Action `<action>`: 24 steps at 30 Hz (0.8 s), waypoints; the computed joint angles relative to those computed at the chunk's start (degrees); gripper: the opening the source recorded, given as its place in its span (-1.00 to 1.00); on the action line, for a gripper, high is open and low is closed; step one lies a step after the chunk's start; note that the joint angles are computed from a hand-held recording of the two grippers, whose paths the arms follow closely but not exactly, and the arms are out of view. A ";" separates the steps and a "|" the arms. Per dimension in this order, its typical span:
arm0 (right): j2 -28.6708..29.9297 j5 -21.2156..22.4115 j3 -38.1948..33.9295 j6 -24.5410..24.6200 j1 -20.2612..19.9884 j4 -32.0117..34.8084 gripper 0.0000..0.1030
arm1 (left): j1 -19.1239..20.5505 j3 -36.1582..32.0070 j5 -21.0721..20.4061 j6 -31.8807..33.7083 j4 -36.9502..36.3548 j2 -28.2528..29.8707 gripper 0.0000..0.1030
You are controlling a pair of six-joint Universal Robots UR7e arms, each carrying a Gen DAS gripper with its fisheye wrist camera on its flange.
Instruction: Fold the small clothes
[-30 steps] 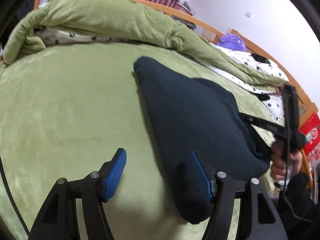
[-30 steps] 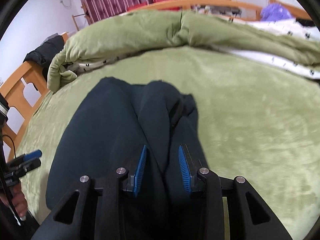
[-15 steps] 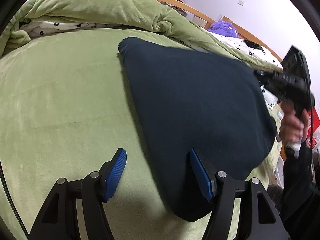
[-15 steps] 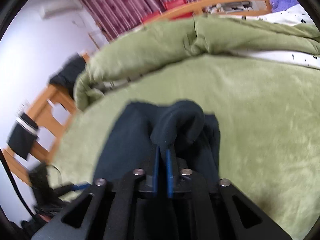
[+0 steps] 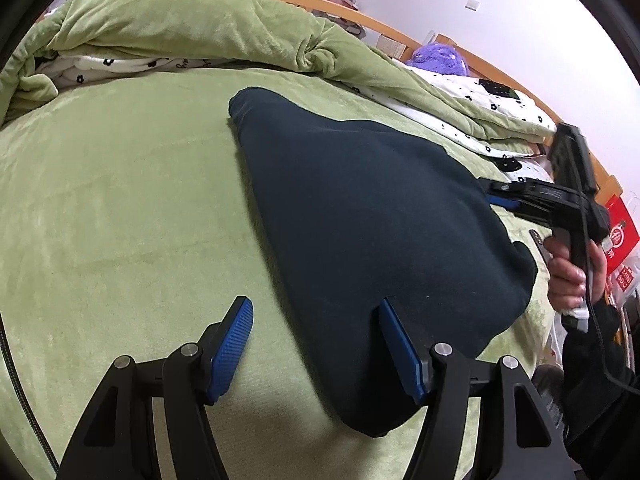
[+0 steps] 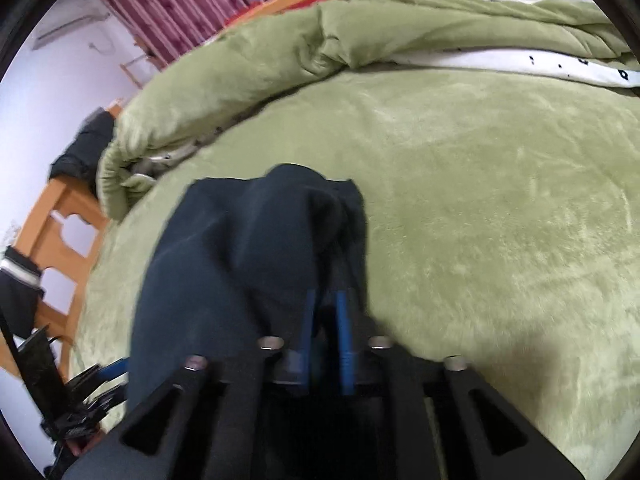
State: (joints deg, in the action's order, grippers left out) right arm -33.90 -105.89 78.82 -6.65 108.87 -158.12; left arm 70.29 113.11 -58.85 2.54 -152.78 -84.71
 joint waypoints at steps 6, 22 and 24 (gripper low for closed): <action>-2.01 3.75 5.09 -0.26 0.08 -1.69 0.15 | -1.05 0.93 1.66 0.25 -1.99 -0.27 0.23; 0.56 -6.48 8.83 -6.32 1.45 -12.38 -0.64 | -2.52 2.16 5.91 -1.93 -2.99 -1.62 0.23; 0.87 -9.21 9.26 -6.18 2.43 -14.82 -0.44 | -2.98 2.52 6.41 -1.71 -3.28 -2.09 0.23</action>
